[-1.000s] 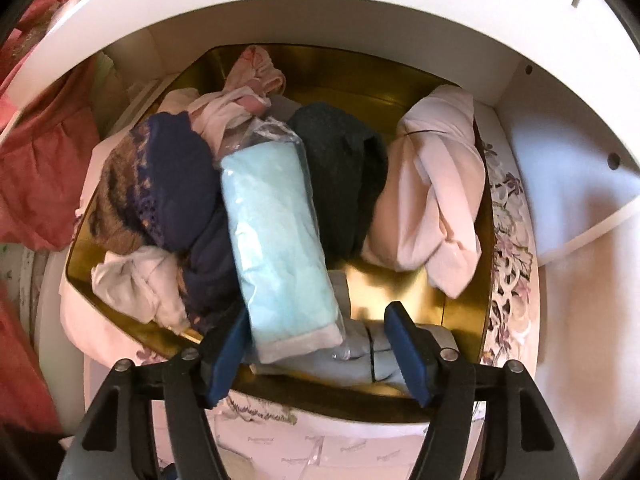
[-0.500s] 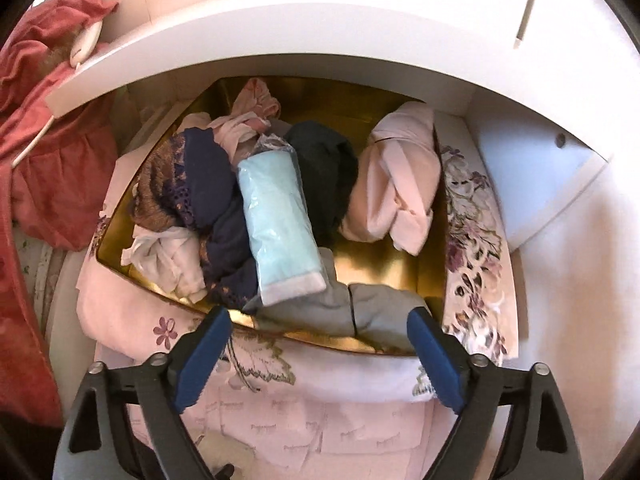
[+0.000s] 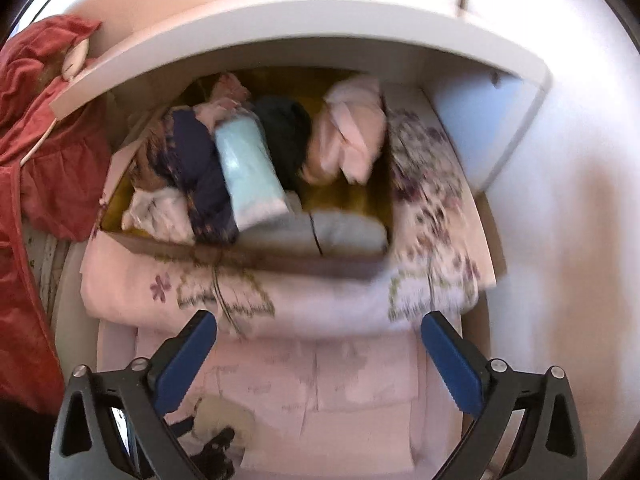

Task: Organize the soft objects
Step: 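Open the right gripper and release the blue package in the tray, then move the right gripper back down over the empty drawer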

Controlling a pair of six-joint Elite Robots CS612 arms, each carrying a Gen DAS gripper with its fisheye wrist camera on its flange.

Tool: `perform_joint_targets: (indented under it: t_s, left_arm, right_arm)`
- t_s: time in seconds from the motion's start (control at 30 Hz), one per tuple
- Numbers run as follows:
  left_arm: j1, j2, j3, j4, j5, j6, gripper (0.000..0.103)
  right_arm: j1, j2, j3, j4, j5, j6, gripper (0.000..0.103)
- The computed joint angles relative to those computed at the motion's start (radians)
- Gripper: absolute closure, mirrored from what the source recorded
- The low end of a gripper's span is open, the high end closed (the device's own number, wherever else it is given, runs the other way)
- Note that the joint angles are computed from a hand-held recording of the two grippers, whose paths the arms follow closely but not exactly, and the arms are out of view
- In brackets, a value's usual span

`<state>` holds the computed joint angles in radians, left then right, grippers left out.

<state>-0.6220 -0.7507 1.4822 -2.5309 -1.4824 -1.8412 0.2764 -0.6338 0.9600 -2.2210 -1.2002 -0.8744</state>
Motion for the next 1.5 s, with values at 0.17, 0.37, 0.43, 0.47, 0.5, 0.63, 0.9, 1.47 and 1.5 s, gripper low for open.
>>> perform_joint_targets:
  t_s: [0.17,0.37,0.43,0.47,0.5,0.63,0.9,1.47,1.5]
  left_arm:
    - [0.000,0.000,0.003,-0.004,0.002,-0.002,0.053]
    - [0.000,-0.001,0.007,-0.013,0.003,-0.007,0.053]
    - [-0.001,-0.002,0.010,-0.018,0.003,-0.007,0.053]
    - [-0.001,-0.002,0.013,-0.021,0.003,-0.007,0.053]
    - [-0.001,-0.003,0.013,-0.022,0.003,-0.008,0.053]
    - [-0.001,-0.003,0.016,-0.023,0.004,-0.008,0.053]
    - [-0.003,-0.005,0.022,-0.033,0.007,-0.017,0.053]
    - [-0.013,-0.014,0.038,-0.037,0.013,-0.044,0.054]
    - [-0.014,-0.014,0.038,-0.034,0.013,-0.046,0.054]
  right_arm:
    - [-0.017,0.000,0.026,0.053,-0.079,0.050,0.000]
    - [-0.012,0.039,0.027,0.072,-0.231,0.054,0.000]
    - [-0.010,0.054,0.012,0.102,-0.261,0.065,0.000]
    - [-0.009,0.061,0.005,0.116,-0.281,0.065,0.000]
    - [-0.007,0.062,0.011,0.114,-0.300,0.061,0.000]
    - [0.001,0.069,0.029,0.116,-0.376,0.031,0.000]
    - [-0.003,0.075,0.037,0.128,-0.414,0.034,0.000]
    - [-0.001,0.107,-0.022,0.192,-0.433,0.081,0.000]
    - [-0.001,0.108,-0.023,0.193,-0.432,0.080,0.000]
